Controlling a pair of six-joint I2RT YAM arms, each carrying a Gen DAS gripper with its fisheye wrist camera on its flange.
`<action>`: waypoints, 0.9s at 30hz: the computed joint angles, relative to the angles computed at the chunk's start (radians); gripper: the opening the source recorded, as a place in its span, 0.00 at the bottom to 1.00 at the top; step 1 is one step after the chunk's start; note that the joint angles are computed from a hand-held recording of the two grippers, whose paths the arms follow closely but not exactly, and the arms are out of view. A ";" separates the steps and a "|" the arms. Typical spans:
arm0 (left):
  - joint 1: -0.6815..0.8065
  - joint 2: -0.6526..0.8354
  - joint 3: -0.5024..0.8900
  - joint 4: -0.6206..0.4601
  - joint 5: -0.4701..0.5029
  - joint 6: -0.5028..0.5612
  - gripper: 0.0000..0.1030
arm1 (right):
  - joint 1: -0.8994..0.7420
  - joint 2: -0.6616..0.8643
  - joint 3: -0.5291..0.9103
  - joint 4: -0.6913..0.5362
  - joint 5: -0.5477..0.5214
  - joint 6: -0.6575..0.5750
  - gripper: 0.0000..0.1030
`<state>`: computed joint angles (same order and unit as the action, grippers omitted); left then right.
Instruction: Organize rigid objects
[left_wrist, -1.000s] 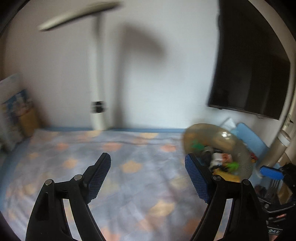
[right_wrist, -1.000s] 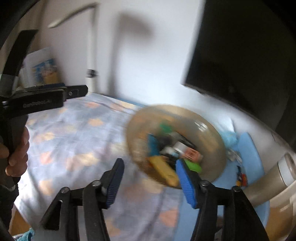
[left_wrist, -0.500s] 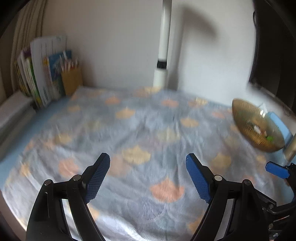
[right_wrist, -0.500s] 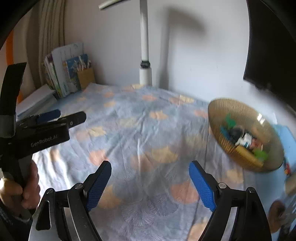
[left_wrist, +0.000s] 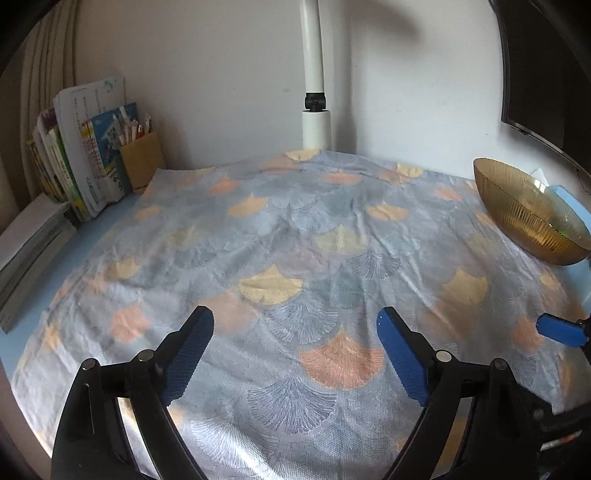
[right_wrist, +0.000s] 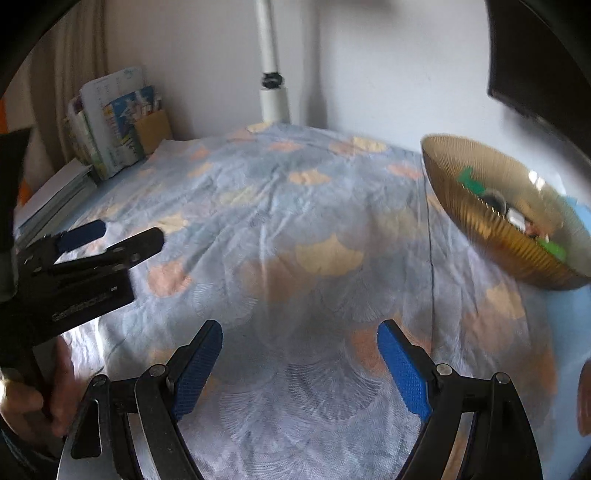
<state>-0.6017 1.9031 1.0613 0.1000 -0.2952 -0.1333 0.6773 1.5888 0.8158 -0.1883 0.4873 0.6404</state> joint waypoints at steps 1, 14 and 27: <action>0.001 -0.001 -0.001 0.001 -0.001 0.000 0.87 | 0.014 0.005 0.007 -0.006 0.018 -0.010 0.83; 0.004 -0.005 -0.009 0.002 -0.002 -0.013 0.87 | 0.008 0.031 0.027 -0.022 -0.002 -0.025 0.86; 0.021 -0.009 -0.008 -0.006 0.030 -0.032 0.87 | -0.018 0.038 0.032 -0.029 -0.033 -0.035 0.86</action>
<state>-0.5803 1.8942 1.0532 0.0939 -0.2650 -0.1651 0.6591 1.6270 0.8477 -0.2173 0.4544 0.6052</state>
